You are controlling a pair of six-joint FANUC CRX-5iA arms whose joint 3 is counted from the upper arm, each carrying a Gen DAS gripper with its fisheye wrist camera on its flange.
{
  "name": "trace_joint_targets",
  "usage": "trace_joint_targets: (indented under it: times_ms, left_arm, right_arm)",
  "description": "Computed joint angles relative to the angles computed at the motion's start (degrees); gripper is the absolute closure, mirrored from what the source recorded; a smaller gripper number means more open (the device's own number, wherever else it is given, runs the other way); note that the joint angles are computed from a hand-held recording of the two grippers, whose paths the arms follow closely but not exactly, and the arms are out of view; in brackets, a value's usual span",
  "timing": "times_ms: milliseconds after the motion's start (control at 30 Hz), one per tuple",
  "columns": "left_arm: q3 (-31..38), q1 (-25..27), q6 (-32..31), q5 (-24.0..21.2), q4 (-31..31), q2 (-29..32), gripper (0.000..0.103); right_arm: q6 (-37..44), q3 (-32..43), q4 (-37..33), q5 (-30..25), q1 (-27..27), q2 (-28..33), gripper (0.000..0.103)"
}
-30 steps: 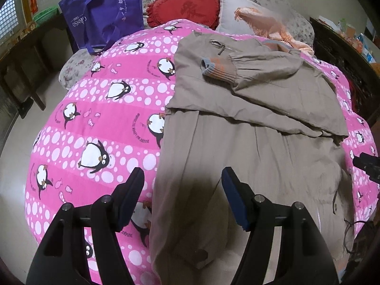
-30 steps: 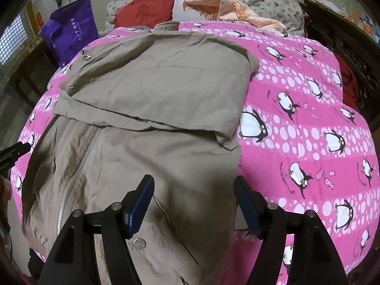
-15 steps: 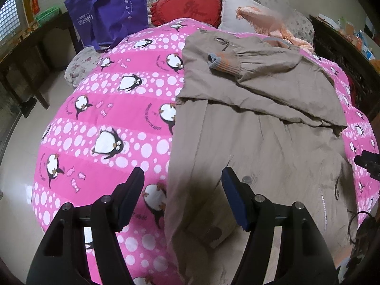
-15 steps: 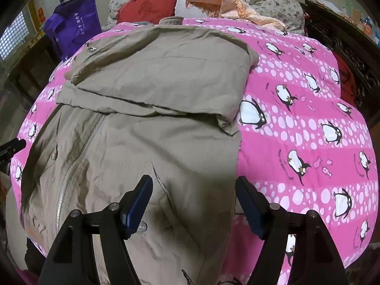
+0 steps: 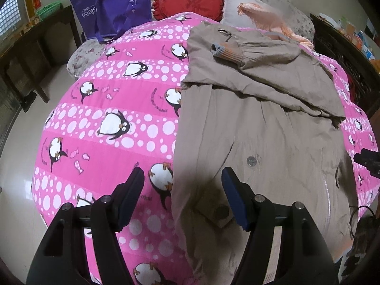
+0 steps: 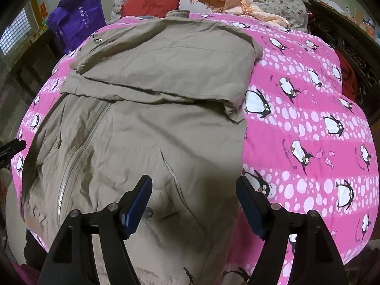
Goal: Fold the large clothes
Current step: 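Open both tools and move them to the jacket's ribbed hem, then grasp the ribbed hem with both tools and lift it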
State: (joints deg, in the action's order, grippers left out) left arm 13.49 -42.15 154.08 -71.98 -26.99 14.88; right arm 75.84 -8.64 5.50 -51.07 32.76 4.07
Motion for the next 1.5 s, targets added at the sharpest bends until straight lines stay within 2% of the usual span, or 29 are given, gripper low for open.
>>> trace_joint_targets:
  times_ms: [467, 1267, 1500]
  left_arm:
    - [-1.2, -0.55, 0.76, -1.05, 0.49, -0.55, 0.036]
    - [-2.01, -1.07, -0.28, -1.39, 2.16, -0.34, 0.036]
    - [-6.21, 0.35, -2.88, 2.73, 7.89, -2.99, 0.036]
  right_arm:
    - [0.89, -1.51, -1.91, -0.43, -0.01, -1.3, 0.028]
    - [4.16, -4.22, -4.48, -4.65, -1.73, -4.19, 0.026]
    - [7.38, -4.92, -8.02, -7.07, -3.06, -5.36, 0.026]
